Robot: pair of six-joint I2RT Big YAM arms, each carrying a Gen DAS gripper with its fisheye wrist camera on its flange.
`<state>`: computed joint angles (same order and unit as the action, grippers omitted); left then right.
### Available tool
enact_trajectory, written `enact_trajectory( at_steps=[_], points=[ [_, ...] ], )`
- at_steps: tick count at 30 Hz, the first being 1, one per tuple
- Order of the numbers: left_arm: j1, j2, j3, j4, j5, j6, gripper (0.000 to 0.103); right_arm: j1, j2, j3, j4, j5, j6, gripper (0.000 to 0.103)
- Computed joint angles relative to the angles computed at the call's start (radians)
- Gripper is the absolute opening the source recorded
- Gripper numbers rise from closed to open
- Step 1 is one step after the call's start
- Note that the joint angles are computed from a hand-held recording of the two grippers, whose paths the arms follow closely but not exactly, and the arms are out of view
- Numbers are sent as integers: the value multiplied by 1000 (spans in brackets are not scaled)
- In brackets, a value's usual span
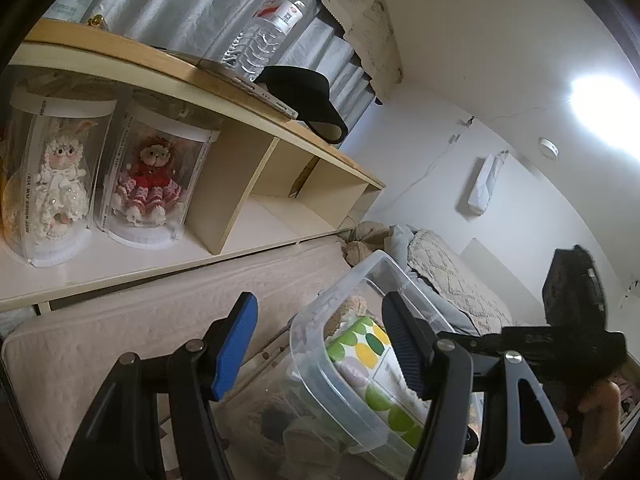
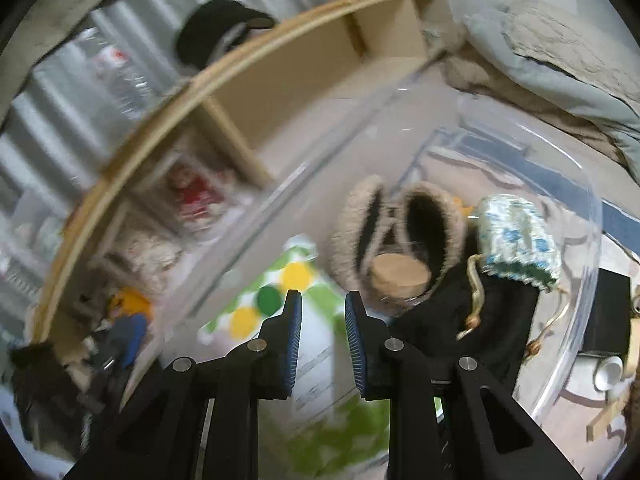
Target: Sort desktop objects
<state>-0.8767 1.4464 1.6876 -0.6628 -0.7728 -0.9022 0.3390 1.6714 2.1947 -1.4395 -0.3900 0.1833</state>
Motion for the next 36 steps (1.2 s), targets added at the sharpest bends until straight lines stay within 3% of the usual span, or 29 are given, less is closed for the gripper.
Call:
enact_trajectory(
  at_steps=[3, 6, 9, 14, 23, 26, 36],
  points=[
    [-5, 5, 9, -3, -7, 8, 64, 34, 11, 20, -43, 1, -62, 24],
    [-8, 10, 19, -16, -17, 11, 64, 82, 72, 76, -169, 67, -144, 24],
    [-8, 11, 20, -21, -19, 7, 64, 111, 57, 22, -140, 116, -195, 25],
    [-6, 12, 25, -31, -15, 1, 64, 92, 80, 27, -140, 55, -150, 25],
    [-12, 23, 41, -44, -25, 17, 64, 102, 88, 35, -151, 80, -143, 25],
    [-14, 31, 52, -54, -26, 25, 64, 90, 61, 9, -126, 55, -129, 24],
    [-24, 49, 83, -79, -37, 45, 64, 57, -160, -274, 155, 51, -60, 25]
  ],
)
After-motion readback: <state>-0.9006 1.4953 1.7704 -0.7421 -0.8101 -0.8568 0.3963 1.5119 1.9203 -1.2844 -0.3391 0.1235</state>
